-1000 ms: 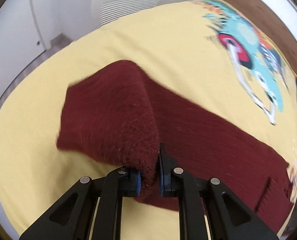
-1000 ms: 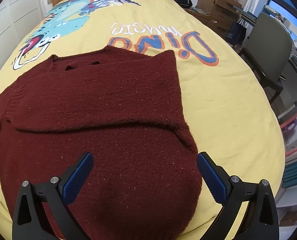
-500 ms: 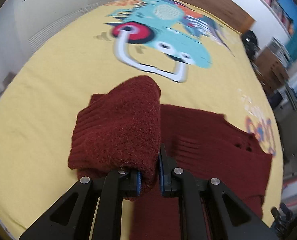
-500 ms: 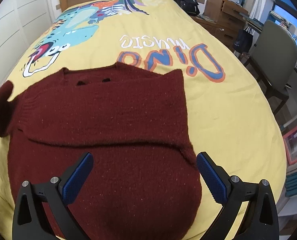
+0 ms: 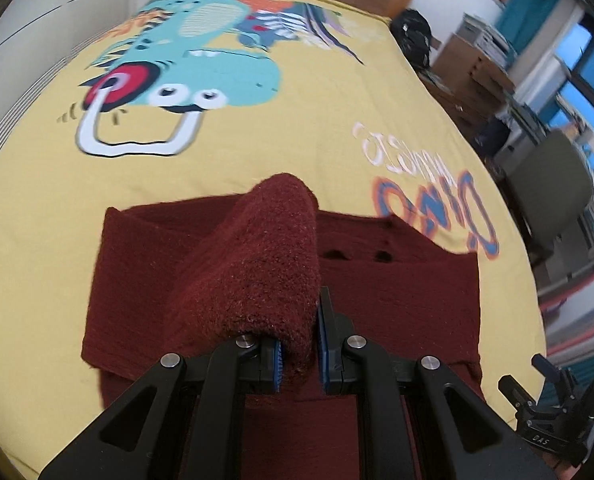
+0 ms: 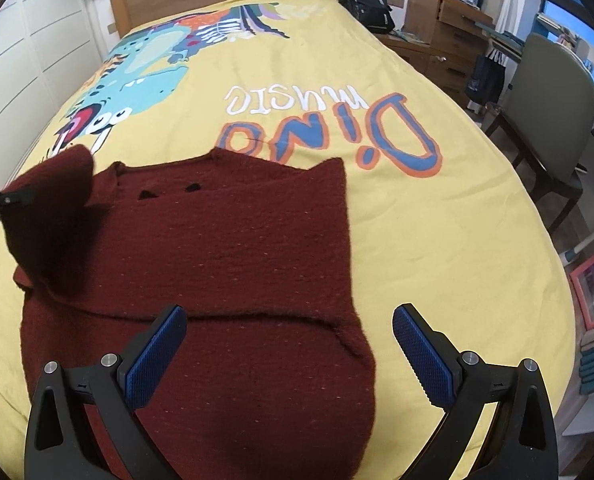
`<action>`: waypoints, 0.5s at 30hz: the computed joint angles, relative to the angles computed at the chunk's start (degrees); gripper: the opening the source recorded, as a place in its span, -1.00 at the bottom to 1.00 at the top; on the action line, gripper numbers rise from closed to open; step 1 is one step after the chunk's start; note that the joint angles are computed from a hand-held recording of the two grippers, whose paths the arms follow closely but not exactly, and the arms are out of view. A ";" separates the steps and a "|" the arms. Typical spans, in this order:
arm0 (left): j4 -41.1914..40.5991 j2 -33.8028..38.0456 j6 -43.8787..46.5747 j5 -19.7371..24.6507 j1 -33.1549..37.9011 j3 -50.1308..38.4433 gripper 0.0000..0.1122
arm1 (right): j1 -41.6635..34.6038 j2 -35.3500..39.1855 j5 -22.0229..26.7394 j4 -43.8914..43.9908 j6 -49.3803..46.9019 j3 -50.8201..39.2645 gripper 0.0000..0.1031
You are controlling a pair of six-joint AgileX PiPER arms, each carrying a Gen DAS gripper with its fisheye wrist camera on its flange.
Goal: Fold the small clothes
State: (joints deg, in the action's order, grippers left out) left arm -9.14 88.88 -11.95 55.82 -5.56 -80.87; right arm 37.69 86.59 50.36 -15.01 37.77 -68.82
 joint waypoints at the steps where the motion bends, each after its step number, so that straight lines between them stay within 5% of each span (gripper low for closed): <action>1: 0.85 1.03 -1.00 -0.62 -1.55 0.11 -0.81 | -0.34 -0.18 -0.12 0.19 -0.22 0.43 0.99; 15: 9.72 8.39 -6.63 -7.60 -9.37 8.90 -0.77 | -1.28 0.74 -4.59 3.69 0.28 6.53 0.99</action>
State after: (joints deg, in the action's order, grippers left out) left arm 0.57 97.27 -18.58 48.22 -14.93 -71.97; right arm 36.41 87.32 45.77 -11.31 38.05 -62.29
